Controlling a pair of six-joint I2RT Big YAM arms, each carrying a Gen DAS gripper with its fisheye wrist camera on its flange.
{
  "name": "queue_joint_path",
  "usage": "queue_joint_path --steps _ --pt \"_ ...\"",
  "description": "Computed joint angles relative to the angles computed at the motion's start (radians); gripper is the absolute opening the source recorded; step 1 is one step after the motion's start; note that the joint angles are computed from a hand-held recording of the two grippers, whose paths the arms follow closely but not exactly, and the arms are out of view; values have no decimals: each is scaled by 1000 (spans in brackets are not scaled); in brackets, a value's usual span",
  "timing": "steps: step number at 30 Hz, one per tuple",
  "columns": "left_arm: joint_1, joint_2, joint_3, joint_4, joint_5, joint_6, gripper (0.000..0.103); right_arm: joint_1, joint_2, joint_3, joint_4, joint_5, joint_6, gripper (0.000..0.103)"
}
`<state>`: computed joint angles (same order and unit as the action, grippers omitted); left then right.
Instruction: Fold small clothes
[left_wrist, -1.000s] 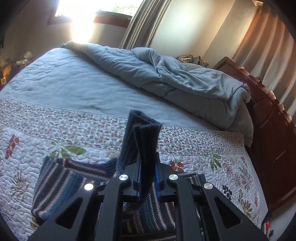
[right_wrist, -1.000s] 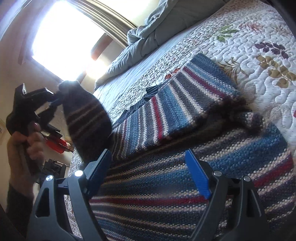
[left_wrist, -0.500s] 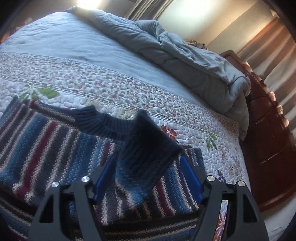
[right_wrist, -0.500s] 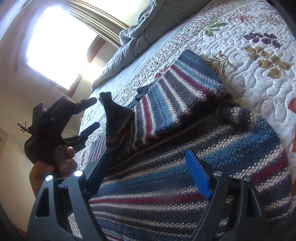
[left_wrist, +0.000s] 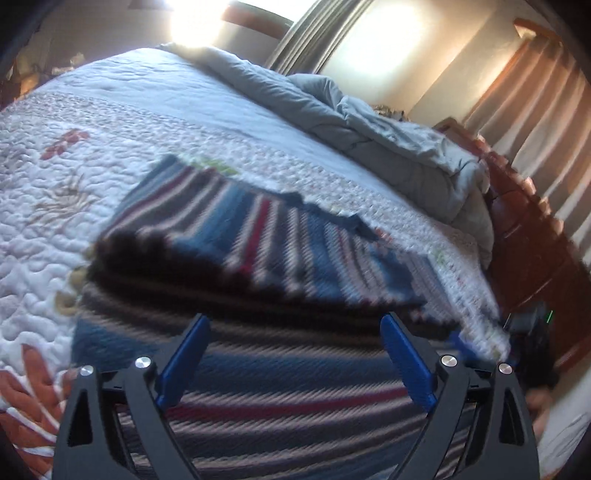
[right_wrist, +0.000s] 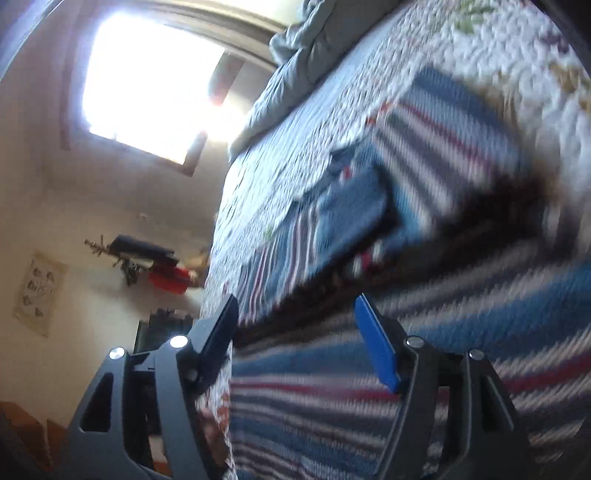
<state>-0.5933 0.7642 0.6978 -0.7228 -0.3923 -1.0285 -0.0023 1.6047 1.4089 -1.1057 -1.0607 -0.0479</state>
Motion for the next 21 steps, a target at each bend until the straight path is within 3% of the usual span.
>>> queue_joint_path --steps 1,4,7,9,11,15,18,19,21 --pt "-6 -15 -16 -3 -12 12 93 1 31 55 -17 25 20 75" --pt "12 -92 -94 81 -15 20 94 22 185 286 -144 101 59 75" --pt "150 -170 -170 195 184 20 94 48 337 481 -344 178 27 75" --pt "210 -238 -222 264 253 8 94 62 373 523 -401 218 12 75" --pt "264 -275 -249 305 267 26 94 68 388 545 -438 212 -9 75" --pt "340 -255 -278 376 323 -21 94 85 382 527 -457 206 -16 74" --pt "290 -180 -222 244 180 -23 94 100 376 506 -472 221 -13 73" --pt "281 -148 -198 195 160 -8 94 103 377 505 -469 227 -8 73" --pt "277 -140 -192 183 159 3 94 112 368 489 -452 229 5 73"
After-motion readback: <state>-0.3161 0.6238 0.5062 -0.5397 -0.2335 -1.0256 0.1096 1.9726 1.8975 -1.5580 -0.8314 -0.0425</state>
